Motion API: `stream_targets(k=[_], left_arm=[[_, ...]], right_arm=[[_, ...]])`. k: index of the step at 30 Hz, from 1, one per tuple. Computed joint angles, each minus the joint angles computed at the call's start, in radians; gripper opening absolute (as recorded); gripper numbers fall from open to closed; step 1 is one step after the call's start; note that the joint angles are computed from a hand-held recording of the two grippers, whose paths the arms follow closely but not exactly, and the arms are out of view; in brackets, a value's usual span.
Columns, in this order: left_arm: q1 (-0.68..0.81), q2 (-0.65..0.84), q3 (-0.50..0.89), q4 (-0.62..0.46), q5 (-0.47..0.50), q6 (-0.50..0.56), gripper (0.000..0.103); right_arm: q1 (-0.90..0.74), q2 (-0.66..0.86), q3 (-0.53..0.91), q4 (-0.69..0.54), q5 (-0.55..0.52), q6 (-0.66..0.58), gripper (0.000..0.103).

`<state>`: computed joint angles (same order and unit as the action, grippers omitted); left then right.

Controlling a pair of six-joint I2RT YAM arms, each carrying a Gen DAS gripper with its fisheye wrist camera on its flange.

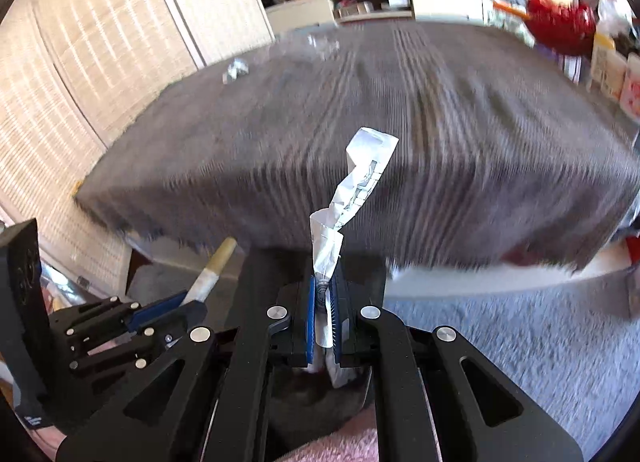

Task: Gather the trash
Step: 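Carry the white stick and paper wrapper to the bin and release them, then move both grippers back over the table toward the bag and wrapper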

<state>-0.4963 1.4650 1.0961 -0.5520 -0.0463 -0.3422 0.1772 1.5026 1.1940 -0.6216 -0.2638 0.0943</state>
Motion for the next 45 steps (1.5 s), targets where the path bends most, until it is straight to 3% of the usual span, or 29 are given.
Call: stream_targets(k=[11,21,24,27,29,31,33,35,38,45], left_arm=[[0.011,0.112,-0.056,0.049,0.057,-0.014,0.011],[0.042,0.176,-0.051,0.051,0.1,-0.015,0.012],[0.044,0.18,-0.048,0.05,0.088,-0.015,0.02],[0.046,0.175,-0.046,0.047,0.083,-0.017,0.028],[0.049,0.169,-0.046,0.048,0.083,-0.019,0.036],[0.06,0.151,-0.044,0.036,0.081,-0.014,0.041],[0.069,0.137,-0.035,0.021,0.077,-0.009,0.051],[0.075,0.127,-0.025,0.007,0.07,-0.005,0.063],[0.081,0.106,-0.01,-0.016,0.063,0.003,0.078],[0.07,0.047,0.061,-0.088,-0.005,0.021,0.093]], right_arm=[[0.015,0.089,-0.085,0.027,-0.018,0.029,0.008],[0.04,0.172,-0.021,-0.007,-0.036,0.039,0.011],[0.044,0.186,-0.002,-0.011,-0.027,0.048,0.012],[0.034,0.188,0.006,-0.016,-0.027,0.053,0.024],[0.028,0.18,0.005,-0.015,-0.027,0.057,0.048],[0.024,0.174,0.005,-0.015,-0.015,0.056,0.049],[0.013,0.16,0.007,-0.017,0.001,0.061,0.061],[-0.001,0.138,-0.002,-0.008,0.007,0.067,0.08],[-0.013,0.115,0.01,-0.017,0.036,0.057,0.095],[-0.042,0.08,0.081,-0.047,0.09,0.011,0.099]])
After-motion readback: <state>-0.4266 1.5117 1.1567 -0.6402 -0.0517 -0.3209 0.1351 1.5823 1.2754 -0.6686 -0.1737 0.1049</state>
